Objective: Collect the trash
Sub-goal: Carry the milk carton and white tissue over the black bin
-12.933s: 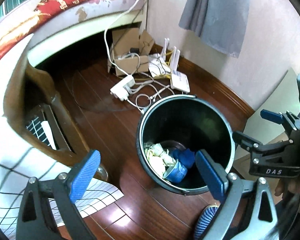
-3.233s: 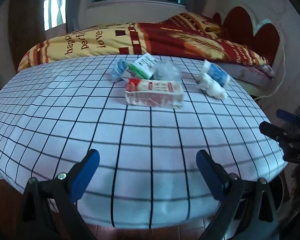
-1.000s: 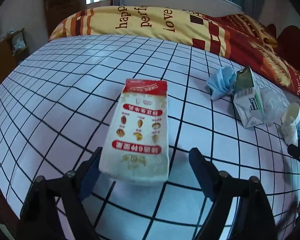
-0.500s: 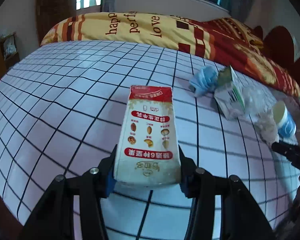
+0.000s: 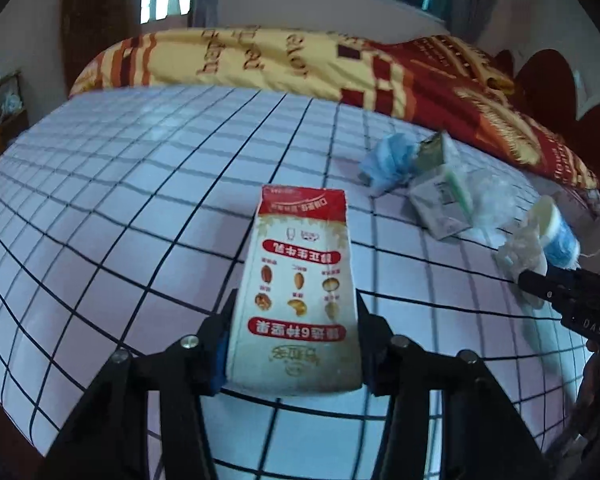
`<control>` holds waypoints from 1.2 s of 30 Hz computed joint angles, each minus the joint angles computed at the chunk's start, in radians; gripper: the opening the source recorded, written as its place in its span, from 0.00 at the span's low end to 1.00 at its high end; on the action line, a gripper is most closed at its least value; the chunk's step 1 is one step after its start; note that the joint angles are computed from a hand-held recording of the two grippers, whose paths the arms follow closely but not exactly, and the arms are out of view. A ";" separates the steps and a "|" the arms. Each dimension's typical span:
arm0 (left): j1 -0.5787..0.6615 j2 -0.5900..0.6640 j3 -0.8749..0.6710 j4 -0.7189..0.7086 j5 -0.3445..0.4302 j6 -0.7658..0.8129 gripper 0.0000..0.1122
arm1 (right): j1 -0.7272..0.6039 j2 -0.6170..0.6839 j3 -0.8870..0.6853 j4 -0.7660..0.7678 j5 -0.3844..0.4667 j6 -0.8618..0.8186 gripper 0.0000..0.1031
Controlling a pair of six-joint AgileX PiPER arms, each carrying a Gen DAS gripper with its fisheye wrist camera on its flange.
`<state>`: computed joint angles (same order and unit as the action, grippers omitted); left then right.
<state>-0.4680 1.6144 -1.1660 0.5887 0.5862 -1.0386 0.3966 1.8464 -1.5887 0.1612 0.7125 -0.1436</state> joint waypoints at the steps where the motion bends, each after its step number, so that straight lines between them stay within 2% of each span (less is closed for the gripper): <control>1: -0.019 -0.011 0.003 0.024 0.004 -0.018 0.46 | 0.004 -0.036 0.042 -0.009 -0.026 -0.001 0.41; 10: -0.198 -0.021 -0.041 0.106 0.089 -0.112 0.46 | -0.071 -0.304 0.325 0.033 -0.107 -0.009 0.41; 13: -0.294 -0.006 -0.077 0.147 0.151 -0.153 0.46 | -0.110 -0.410 0.420 0.038 -0.119 0.000 0.41; 16: -0.364 0.013 -0.107 0.159 0.173 -0.173 0.46 | -0.155 -0.515 0.501 0.058 -0.110 -0.025 0.41; 20: -0.445 0.050 -0.158 0.160 0.197 -0.183 0.46 | -0.240 -0.629 0.578 0.094 -0.072 -0.080 0.41; 26: -0.537 0.104 -0.252 0.140 0.227 -0.148 0.46 | -0.439 -0.755 0.649 0.224 0.012 -0.242 0.41; 31: -0.591 0.157 -0.334 0.124 0.245 -0.107 0.46 | -0.647 -0.838 0.692 0.349 0.113 -0.419 0.41; 36: -0.640 0.223 -0.428 0.102 0.266 -0.070 0.46 | -0.925 -0.889 0.706 0.490 0.261 -0.634 0.41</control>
<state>-1.1079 1.8376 -1.5937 0.6909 0.8517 -1.1084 -0.5287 0.9579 -0.8822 0.6516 0.9740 -0.7771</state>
